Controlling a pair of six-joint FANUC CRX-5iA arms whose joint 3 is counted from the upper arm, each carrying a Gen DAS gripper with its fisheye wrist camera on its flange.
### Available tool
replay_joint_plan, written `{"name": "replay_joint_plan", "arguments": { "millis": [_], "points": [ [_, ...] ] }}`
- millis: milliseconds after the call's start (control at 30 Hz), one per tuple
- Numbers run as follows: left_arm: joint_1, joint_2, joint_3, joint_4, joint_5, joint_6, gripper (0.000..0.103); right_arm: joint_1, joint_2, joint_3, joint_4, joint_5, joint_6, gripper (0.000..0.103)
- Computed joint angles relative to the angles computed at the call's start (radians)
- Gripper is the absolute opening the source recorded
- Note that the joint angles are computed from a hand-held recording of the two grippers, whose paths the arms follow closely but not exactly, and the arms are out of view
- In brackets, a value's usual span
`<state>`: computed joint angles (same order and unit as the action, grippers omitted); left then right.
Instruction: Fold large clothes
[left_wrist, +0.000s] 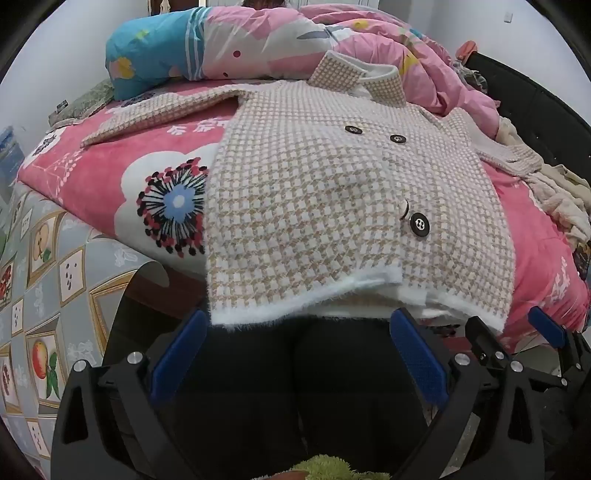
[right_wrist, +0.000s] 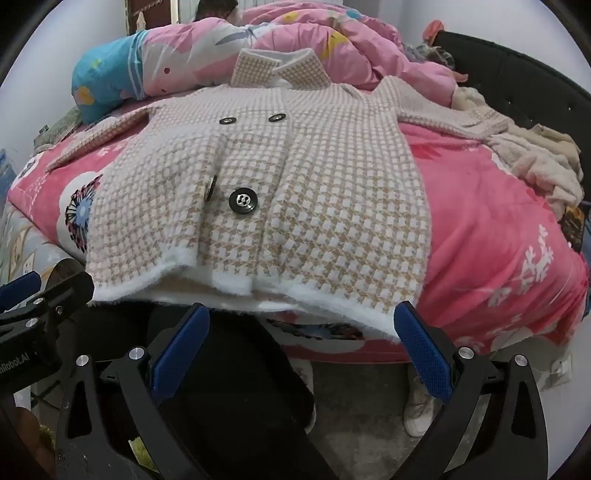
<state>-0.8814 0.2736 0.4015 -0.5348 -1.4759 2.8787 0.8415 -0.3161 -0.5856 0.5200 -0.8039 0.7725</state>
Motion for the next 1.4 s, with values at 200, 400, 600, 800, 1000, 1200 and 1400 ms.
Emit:
{"name": "replay_joint_plan", "arguments": {
  "millis": [200,400,600,800,1000,1200,1400],
  "points": [
    [-0.001,-0.002,-0.003,-0.003,0.005,0.003,0.098,0.0,0.002,0.0,0.001,0.007,0.002,0.097],
    [-0.007,0.004,0.016,-0.002,-0.008,-0.004,0.098,-0.006,0.0,0.02,-0.014,-0.008,0.028,0.097],
    [-0.013,0.01,0.027,-0.008,-0.014,-0.002,0.098,0.006,-0.024,0.006,0.003,-0.018,0.007,0.097],
    [-0.013,0.0,0.015,-0.013,-0.002,-0.002,0.098,0.012,-0.025,0.0,0.016,-0.014,-0.008,0.097],
    [-0.013,-0.001,0.016,-0.014,-0.003,-0.005,0.098,0.014,-0.026,-0.004,0.025,-0.011,-0.018,0.097],
    [-0.013,-0.001,0.017,-0.015,-0.003,-0.005,0.098,0.015,-0.029,-0.007,0.026,-0.008,-0.021,0.097],
    [-0.013,-0.001,0.017,-0.015,-0.003,-0.005,0.098,0.016,-0.028,-0.003,0.026,-0.01,-0.021,0.097]
  ]
}}
